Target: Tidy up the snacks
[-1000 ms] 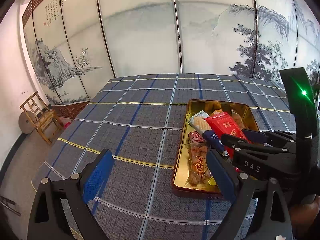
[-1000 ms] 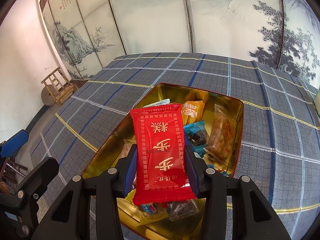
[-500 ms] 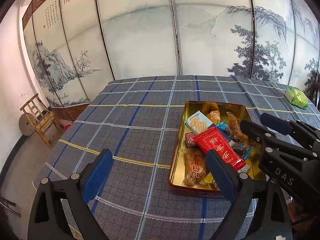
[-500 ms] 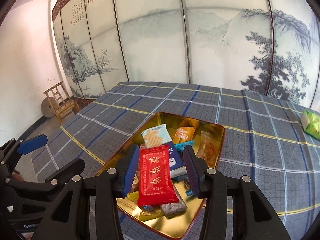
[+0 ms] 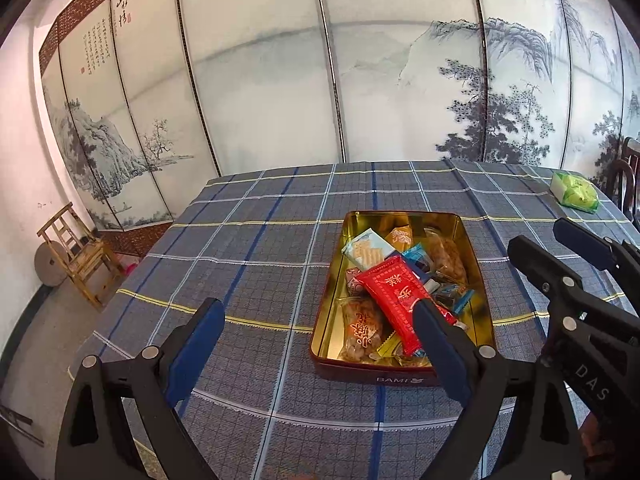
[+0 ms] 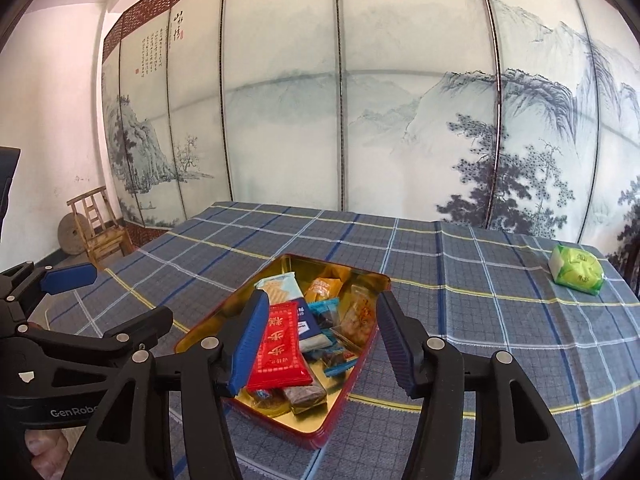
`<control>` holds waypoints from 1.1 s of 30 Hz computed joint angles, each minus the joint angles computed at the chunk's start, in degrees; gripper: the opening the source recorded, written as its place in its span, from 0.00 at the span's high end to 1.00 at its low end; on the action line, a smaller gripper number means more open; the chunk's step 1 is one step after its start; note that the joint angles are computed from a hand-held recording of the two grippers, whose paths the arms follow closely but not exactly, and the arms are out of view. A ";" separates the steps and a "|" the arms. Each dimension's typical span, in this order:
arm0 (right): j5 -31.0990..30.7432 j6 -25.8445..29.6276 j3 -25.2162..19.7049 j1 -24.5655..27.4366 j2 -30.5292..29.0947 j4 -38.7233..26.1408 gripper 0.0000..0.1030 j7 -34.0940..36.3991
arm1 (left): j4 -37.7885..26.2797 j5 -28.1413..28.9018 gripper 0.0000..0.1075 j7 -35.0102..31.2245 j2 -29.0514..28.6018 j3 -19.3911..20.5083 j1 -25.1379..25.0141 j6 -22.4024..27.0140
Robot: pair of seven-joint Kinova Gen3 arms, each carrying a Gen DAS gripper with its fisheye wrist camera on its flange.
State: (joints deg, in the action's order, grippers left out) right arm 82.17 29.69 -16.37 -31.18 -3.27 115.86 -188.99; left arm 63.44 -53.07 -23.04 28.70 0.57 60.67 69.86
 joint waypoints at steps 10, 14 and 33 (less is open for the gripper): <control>2.70 3.42 -1.35 0.46 -4.52 3.88 0.36 -5.73 | -1.85 -1.96 0.13 0.03 1.14 -0.36 2.97 1.82; 3.67 5.39 -2.25 0.39 -5.70 5.25 0.32 -7.39 | -1.57 -2.26 0.12 0.28 1.24 -0.41 3.68 1.77; 2.00 6.42 -3.48 1.02 -8.33 8.26 0.29 -7.59 | -2.02 -2.04 0.10 -0.77 1.64 -0.34 4.82 1.80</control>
